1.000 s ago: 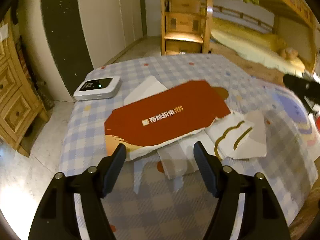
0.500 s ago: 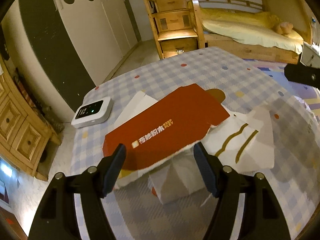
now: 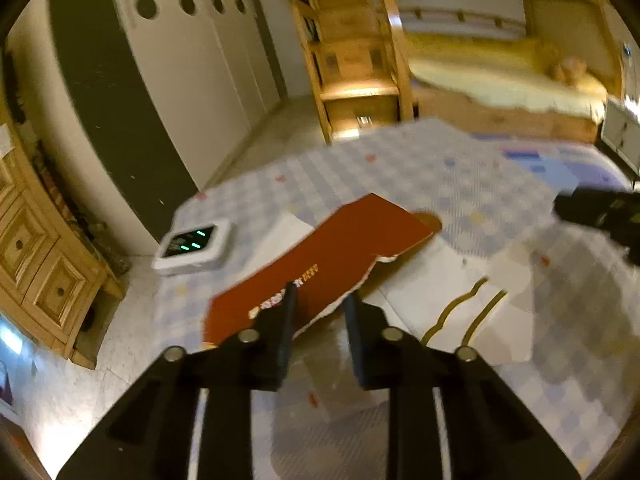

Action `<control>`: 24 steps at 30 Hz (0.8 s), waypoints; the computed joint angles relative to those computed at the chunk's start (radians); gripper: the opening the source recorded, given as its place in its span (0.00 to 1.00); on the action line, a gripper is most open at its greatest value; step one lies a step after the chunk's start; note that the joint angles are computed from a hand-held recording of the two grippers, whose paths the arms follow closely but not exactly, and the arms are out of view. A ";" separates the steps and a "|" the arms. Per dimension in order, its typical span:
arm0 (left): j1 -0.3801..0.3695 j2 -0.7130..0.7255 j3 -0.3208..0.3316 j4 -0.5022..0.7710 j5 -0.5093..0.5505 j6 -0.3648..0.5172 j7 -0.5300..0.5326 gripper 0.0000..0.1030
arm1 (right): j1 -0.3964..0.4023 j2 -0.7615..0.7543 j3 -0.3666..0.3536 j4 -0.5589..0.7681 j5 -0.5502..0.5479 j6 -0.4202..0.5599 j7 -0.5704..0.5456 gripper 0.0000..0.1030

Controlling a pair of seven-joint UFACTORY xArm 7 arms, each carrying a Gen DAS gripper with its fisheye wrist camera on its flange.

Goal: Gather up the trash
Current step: 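Lower the left gripper onto the red envelope and grasp it, then lift the red envelope off the table with the left gripper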

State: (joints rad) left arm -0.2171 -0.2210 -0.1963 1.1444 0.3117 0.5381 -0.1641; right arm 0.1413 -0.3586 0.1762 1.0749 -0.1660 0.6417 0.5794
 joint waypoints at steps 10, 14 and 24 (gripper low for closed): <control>-0.126 -0.196 0.204 -0.090 -0.491 -0.128 0.218 0.00 | 0.010 0.007 -0.002 -0.003 0.012 -0.022 -0.025 0.44; -0.107 -0.212 0.187 -0.127 -0.535 -0.125 0.253 0.00 | 0.010 0.011 0.004 0.002 0.009 -0.019 -0.017 0.44; -0.044 -0.159 0.085 -0.140 -0.436 -0.093 0.235 0.04 | 0.013 0.006 0.004 -0.003 0.005 -0.015 -0.007 0.44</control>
